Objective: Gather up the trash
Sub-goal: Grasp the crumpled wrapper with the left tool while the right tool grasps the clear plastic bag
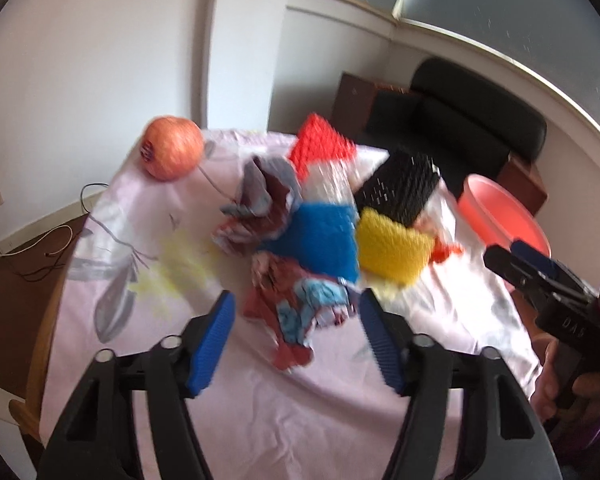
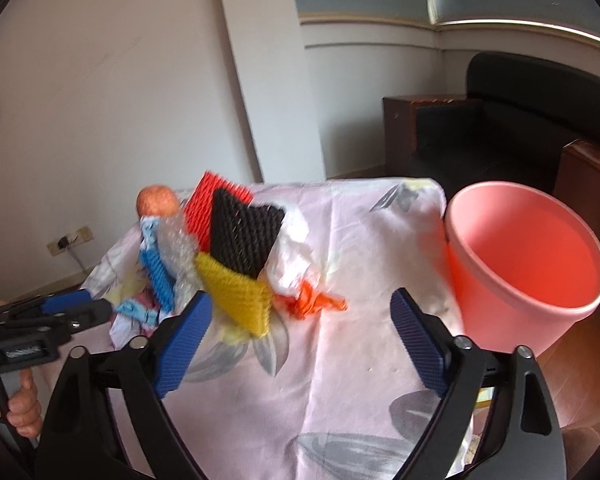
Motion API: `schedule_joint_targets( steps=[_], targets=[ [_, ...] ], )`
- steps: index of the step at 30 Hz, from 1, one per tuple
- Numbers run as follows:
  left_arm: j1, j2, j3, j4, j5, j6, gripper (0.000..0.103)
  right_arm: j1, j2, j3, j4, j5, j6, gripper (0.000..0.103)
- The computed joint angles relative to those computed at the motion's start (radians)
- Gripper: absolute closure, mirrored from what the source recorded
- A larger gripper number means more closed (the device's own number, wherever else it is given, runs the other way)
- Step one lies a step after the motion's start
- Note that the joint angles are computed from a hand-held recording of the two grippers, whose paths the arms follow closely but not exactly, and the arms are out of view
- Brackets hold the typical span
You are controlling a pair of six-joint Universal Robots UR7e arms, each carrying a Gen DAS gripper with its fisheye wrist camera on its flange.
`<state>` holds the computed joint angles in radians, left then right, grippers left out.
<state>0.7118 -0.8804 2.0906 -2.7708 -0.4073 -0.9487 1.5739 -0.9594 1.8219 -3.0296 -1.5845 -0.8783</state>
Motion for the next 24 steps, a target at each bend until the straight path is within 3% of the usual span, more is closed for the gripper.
schedule_joint_targets(
  steps=[10, 12, 24],
  targets=[
    [0.045, 0.012, -0.051, 0.016, -0.058, 0.045, 0.081, -0.004, -0.003, -0.043, 0.121, -0.005, 0.012, 0.027],
    [0.045, 0.013, -0.058, 0.025, -0.063, 0.062, 0.095, -0.007, 0.004, -0.069, 0.145, 0.009, 0.030, 0.029],
    [0.007, -0.027, -0.026, -0.039, -0.029, 0.158, 0.099, 0.008, 0.053, -0.172, 0.329, 0.016, 0.037, 0.050]
  ],
)
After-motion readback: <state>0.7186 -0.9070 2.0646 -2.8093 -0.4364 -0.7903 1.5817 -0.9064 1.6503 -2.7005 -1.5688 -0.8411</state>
